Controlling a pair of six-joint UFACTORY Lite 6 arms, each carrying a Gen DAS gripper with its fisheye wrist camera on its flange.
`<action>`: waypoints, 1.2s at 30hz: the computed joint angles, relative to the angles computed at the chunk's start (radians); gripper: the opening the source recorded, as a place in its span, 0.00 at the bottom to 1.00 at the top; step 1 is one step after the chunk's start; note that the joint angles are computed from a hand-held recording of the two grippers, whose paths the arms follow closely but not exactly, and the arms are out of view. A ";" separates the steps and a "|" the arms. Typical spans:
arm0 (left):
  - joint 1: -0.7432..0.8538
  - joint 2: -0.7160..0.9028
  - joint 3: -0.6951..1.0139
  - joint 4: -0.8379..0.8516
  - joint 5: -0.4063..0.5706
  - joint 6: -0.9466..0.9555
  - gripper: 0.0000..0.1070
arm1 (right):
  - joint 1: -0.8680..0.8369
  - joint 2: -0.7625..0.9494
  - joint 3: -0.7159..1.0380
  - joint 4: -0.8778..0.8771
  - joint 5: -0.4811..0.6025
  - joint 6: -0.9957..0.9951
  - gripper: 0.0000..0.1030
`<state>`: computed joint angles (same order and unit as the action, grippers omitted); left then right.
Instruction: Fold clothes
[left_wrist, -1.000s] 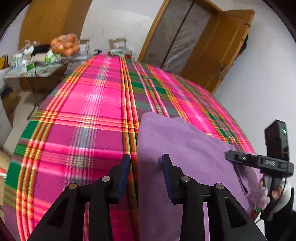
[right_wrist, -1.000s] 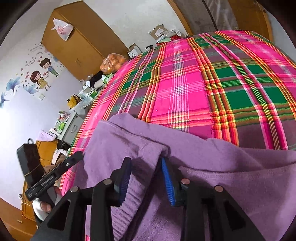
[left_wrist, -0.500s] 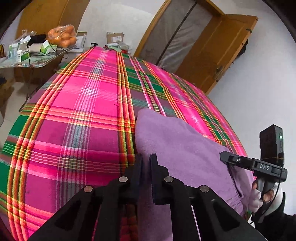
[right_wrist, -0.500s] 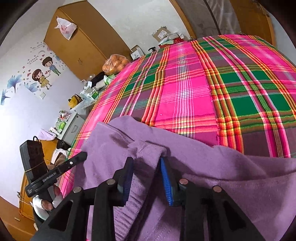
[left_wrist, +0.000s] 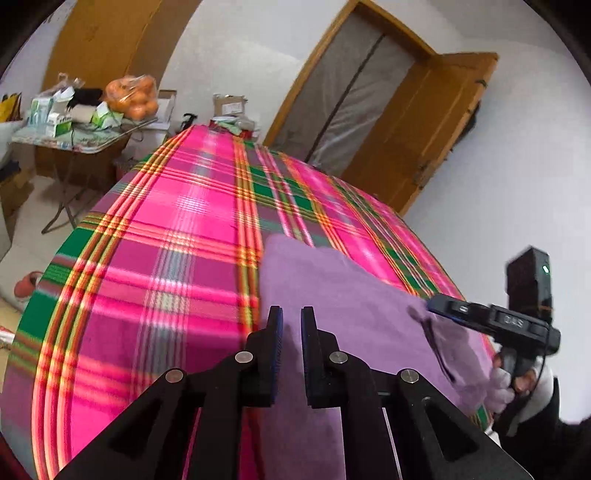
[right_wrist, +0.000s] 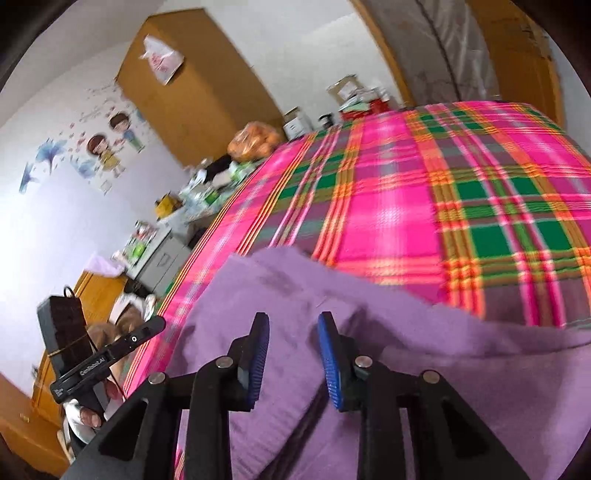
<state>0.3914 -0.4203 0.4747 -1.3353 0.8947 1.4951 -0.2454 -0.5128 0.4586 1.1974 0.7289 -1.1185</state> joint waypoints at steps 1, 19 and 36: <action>-0.008 -0.046 -0.033 0.011 -0.011 0.005 0.12 | 0.016 -0.013 -0.018 -0.007 -0.013 -0.004 0.28; -0.349 -0.207 -0.185 -0.042 -0.471 -0.037 0.17 | 0.273 -0.223 -0.178 -0.196 -0.263 0.189 0.26; -0.324 -0.248 -0.225 -0.081 -0.446 0.008 0.17 | 0.286 -0.232 -0.181 -0.209 -0.282 0.199 0.28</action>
<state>0.0674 -0.6681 0.2494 -1.4165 0.4484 1.5034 0.0401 -0.7446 0.2772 0.9884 0.4468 -0.9195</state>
